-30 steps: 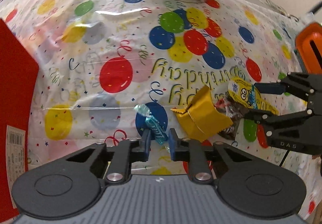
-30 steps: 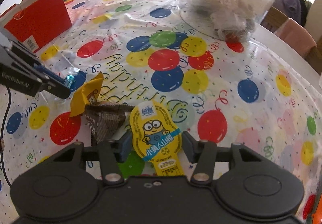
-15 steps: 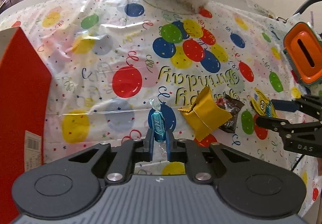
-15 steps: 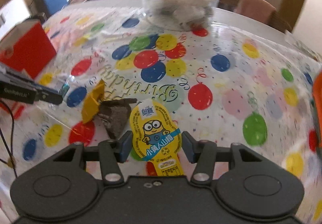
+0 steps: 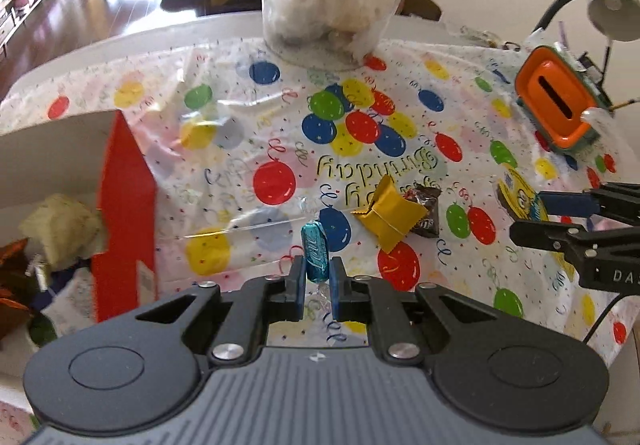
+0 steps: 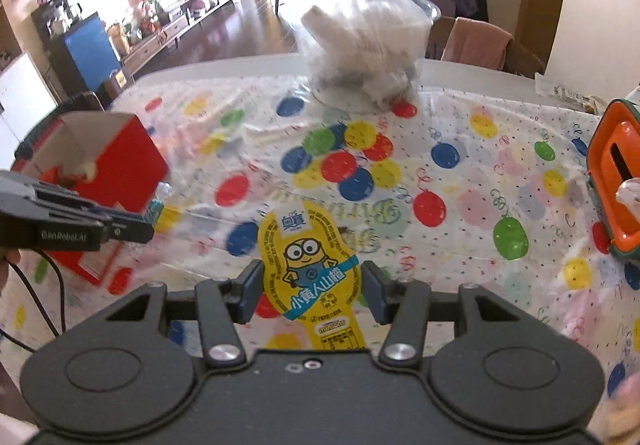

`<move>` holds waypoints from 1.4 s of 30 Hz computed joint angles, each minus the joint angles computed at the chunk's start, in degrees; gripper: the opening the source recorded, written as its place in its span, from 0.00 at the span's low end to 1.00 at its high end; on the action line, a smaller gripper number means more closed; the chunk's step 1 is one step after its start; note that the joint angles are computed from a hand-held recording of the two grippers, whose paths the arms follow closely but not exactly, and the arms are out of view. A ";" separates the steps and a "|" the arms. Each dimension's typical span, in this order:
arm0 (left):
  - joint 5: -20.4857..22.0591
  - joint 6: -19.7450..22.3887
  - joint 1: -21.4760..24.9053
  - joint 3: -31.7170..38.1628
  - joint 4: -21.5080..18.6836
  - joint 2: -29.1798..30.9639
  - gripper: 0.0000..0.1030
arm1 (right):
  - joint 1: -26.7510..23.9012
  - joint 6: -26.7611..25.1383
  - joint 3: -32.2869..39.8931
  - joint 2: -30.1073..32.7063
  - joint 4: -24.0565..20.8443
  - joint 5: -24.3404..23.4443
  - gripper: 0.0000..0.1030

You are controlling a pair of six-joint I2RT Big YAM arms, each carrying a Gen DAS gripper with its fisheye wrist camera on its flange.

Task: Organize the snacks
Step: 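Carry the Minion packet and blue candy over the box with both grippers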

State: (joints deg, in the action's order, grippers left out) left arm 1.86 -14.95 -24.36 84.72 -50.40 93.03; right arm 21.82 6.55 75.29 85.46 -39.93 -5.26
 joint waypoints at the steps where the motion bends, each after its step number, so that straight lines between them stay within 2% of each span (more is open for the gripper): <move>1: 0.19 0.51 0.27 -0.57 0.02 -0.86 0.11 | 0.79 0.79 0.09 -0.43 -0.05 0.60 0.49; 13: 2.50 7.30 7.38 -7.09 -0.41 -11.24 0.12 | 11.50 8.22 4.21 0.05 0.95 6.82 0.49; 20: 4.38 11.20 13.77 -9.79 -1.06 -15.20 0.12 | 17.27 9.83 10.01 4.62 1.22 9.72 0.49; 26: 6.07 14.26 19.21 -11.19 -1.47 -16.98 0.12 | 20.28 10.73 16.68 10.19 -0.39 10.06 0.49; 32: 6.74 17.01 24.37 -11.00 -1.82 -16.74 0.12 | 22.21 12.50 24.57 16.50 -3.21 9.61 0.49; 36: 6.91 18.63 27.50 -9.70 -2.63 -14.97 0.12 | 23.46 11.82 31.04 21.31 -5.75 10.44 0.49; 42: 6.67 20.47 30.91 -6.62 -4.28 -10.75 0.12 | 24.46 10.53 43.73 30.20 -12.22 11.38 0.49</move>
State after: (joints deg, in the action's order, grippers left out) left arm 8.54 5.52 6.55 78.11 -54.69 82.28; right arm 46.28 17.08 119.03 115.66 -52.15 6.12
